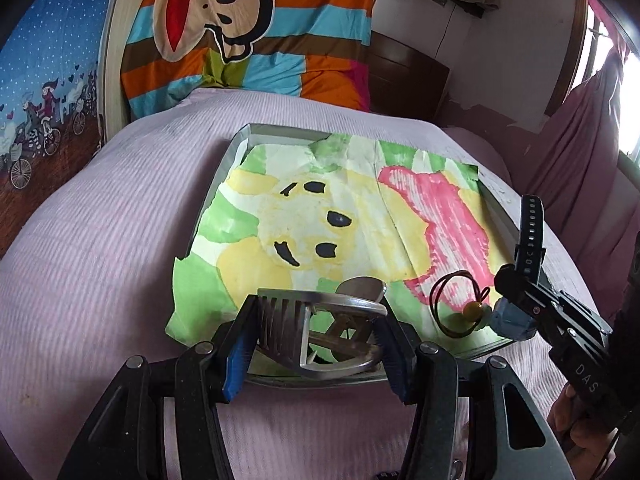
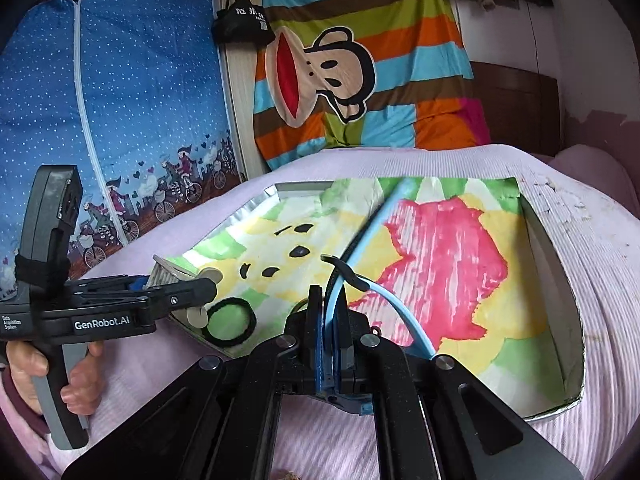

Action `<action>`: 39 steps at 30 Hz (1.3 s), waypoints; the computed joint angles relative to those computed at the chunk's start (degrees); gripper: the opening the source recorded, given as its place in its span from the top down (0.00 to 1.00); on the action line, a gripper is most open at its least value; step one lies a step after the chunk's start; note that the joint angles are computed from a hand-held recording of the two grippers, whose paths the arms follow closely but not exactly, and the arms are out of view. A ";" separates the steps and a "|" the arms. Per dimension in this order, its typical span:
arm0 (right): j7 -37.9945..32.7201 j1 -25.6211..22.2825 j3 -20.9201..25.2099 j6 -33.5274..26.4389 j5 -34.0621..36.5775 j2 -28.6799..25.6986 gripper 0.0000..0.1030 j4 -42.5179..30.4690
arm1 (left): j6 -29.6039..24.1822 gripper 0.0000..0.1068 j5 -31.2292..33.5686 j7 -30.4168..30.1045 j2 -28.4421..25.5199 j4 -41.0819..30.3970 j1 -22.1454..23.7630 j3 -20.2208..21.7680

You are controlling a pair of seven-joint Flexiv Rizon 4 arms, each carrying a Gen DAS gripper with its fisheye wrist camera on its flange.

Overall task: Organize jewelry
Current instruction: 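Lower the claw clip into the tray and open the left tool while the right tool releases the watch there, then grasp the small gold bead with the left tool while the right tool approaches the red cord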

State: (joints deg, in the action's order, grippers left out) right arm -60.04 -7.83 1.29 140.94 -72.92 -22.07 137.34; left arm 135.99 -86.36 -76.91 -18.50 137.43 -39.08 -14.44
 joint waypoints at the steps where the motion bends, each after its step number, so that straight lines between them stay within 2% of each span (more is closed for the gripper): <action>1: 0.04 0.09 -0.02 -0.18 0.17 -0.17 0.96 -0.11 | 0.33 0.51 -0.78 0.81 -0.34 -0.37 -0.14 -0.19; 4: 1.03 -0.13 -0.18 -0.29 -0.61 -0.42 0.96 -0.48 | 1.59 0.50 -2.15 1.75 -0.63 -0.83 -0.65 -0.68; 7: 0.27 -0.14 -0.27 -0.71 0.26 0.00 0.92 -0.02 | 1.49 0.40 2.28 -3.34 0.29 1.47 -0.72 0.08; 9: 1.38 -0.70 -0.50 -0.42 -0.99 -0.20 0.80 -0.38 | 3.38 0.29 2.53 -5.22 0.09 1.84 -1.43 0.31; 10: 1.28 -0.93 -0.55 0.05 -1.05 -0.35 0.70 -0.24 | 4.21 0.29 1.95 -5.03 -0.02 1.70 -1.74 0.25; 11: 1.05 -1.15 -0.65 0.43 -1.02 -0.48 0.66 -0.11 | 4.48 0.29 1.64 -4.80 0.02 1.68 -1.90 0.13; 15: -0.17 -1.48 -0.76 0.87 -0.06 -0.46 0.62 0.84 | 5.88 0.28 1.87 -5.55 -0.13 2.30 -2.69 -0.07; 16: -0.91 -1.55 -0.71 1.01 0.52 -0.42 0.57 1.27 | 6.68 0.27 2.00 -5.79 -0.29 2.50 -3.05 -0.14; 20: -3.92 -2.16 -0.30 2.67 4.02 -0.03 0.40 3.55 | 11.09 0.10 0.08 -5.44 -1.30 2.43 -5.14 -0.98; 21: -5.05 -2.23 -0.07 3.19 5.67 0.30 0.38 4.56 | 12.28 0.09 -0.12 -5.76 -1.51 2.63 -5.66 -1.13; 24: -8.07 -2.98 0.30 5.84 8.90 0.98 0.24 7.20 | 16.24 0.04 -0.97 -6.40 -2.31 3.11 -7.48 -1.70; 27: -10.59 -3.71 0.58 9.49 11.75 1.19 0.15 9.46 | 20.51 0.04 -1.97 -6.97 -3.36 3.42 -9.29 -2.20; 29: -12.58 -3.93 0.63 11.63 13.74 1.24 0.05 10.79 | 22.90 0.04 -3.69 -6.21 -4.08 2.99 -10.35 -2.76; 33: -15.02 -4.53 0.41 14.79 16.10 1.50 0.03 13.14 | 26.28 0.04 -5.67 -6.08 -5.49 2.50 -11.87 -3.48; 39: -14.68 -7.69 -1.42 17.26 11.77 2.49 0.01 15.72 | 28.99 0.04 -6.59 -5.71 -7.03 2.60 -14.16 -4.48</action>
